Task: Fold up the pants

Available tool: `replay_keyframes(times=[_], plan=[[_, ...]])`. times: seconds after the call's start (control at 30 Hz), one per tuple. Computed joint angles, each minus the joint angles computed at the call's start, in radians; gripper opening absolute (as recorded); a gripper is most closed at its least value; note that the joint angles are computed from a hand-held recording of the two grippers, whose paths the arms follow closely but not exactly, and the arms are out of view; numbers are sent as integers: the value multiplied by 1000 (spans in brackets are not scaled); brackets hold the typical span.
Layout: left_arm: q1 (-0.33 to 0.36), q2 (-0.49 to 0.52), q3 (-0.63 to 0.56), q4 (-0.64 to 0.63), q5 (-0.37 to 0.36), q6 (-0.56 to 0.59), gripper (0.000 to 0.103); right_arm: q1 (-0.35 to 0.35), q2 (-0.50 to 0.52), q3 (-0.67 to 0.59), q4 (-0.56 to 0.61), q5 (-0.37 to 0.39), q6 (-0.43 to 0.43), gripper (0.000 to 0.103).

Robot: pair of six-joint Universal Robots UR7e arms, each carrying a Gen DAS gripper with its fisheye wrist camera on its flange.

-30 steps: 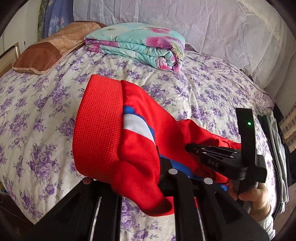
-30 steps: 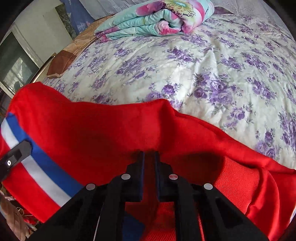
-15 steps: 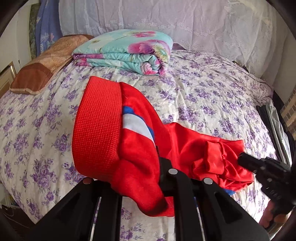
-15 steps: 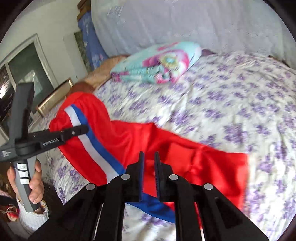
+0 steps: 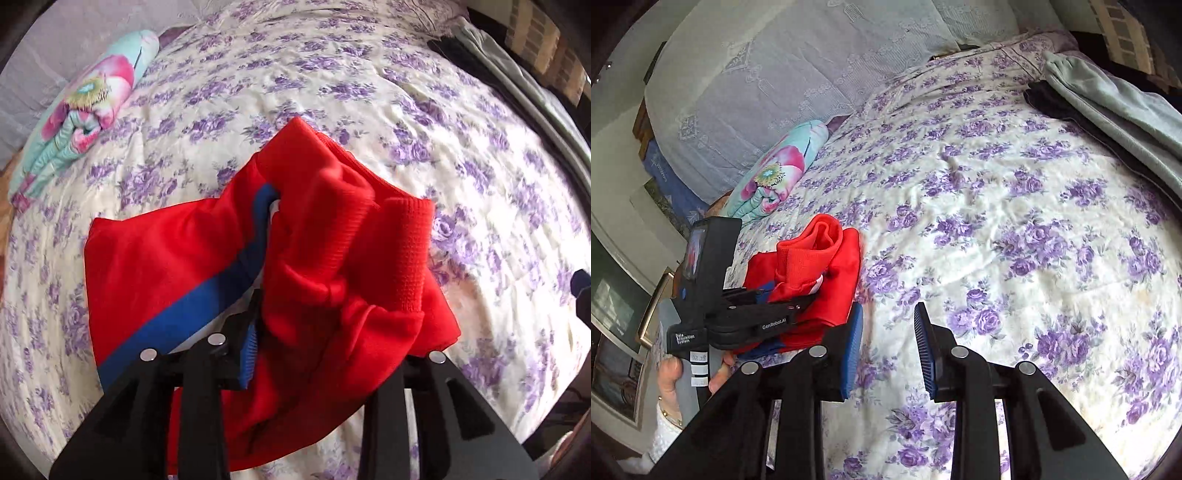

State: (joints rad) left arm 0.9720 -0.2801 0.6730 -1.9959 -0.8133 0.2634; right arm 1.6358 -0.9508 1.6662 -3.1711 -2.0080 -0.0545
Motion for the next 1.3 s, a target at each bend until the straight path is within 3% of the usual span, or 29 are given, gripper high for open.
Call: replay_keyframes(times=[0.07, 0.13, 0.17, 0.23, 0.3, 0.37, 0.4, 0.43, 0.5, 0.53, 0.6, 0.73, 0.9, 1.0, 1.13, 1.23, 1.3], plan=[[-12, -55, 78, -35, -42, 25, 39, -2, 8, -9, 9, 1, -8, 30], [-4, -108, 81, 27, -197, 5, 59, -7, 18, -24, 24, 15, -9, 30], [-4, -137, 103, 3, -237, 10, 64, -7, 25, -35, 35, 21, -10, 30], [-16, -194, 190, -142, -225, 47, 81, -5, 41, -55, 62, 25, -11, 30], [-13, -207, 202, -204, -211, 56, 84, 0, 54, -76, 97, 40, -14, 30], [13, -179, 142, -162, -196, 3, 84, 13, 68, -104, 135, 52, -26, 30], [30, -159, 103, -119, -198, -38, 77, 23, 76, -122, 154, 55, -40, 30], [49, -133, 44, -53, -214, -71, 55, 35, 86, -146, 169, 56, -60, 30], [82, -96, -23, 56, -260, -113, 27, 65, 117, -210, 195, 46, -122, 30], [88, -102, -4, 50, -261, -120, 22, 79, 137, -249, 209, 37, -155, 30], [90, -138, 86, -47, -269, -98, 21, 101, 184, -348, 272, 25, -196, 31], [86, -162, 144, -107, -261, -81, 21, 119, 280, -535, 434, 8, -244, 31], [97, -165, 137, -106, -301, -71, 21, 99, 378, -641, 601, -232, -193, 28], [109, -155, 113, -92, -342, -67, 22, 97, 405, -615, 492, -286, -287, 29], [118, -173, 79, -40, -392, -89, 22, 141, 469, -743, 667, -423, -323, 37], [126, -268, 189, -162, -395, -80, 22, 157, 472, -839, 813, -353, -265, 36], [141, -310, 220, -177, -416, -104, 22, 177, 513, -948, 843, -310, -314, 41]])
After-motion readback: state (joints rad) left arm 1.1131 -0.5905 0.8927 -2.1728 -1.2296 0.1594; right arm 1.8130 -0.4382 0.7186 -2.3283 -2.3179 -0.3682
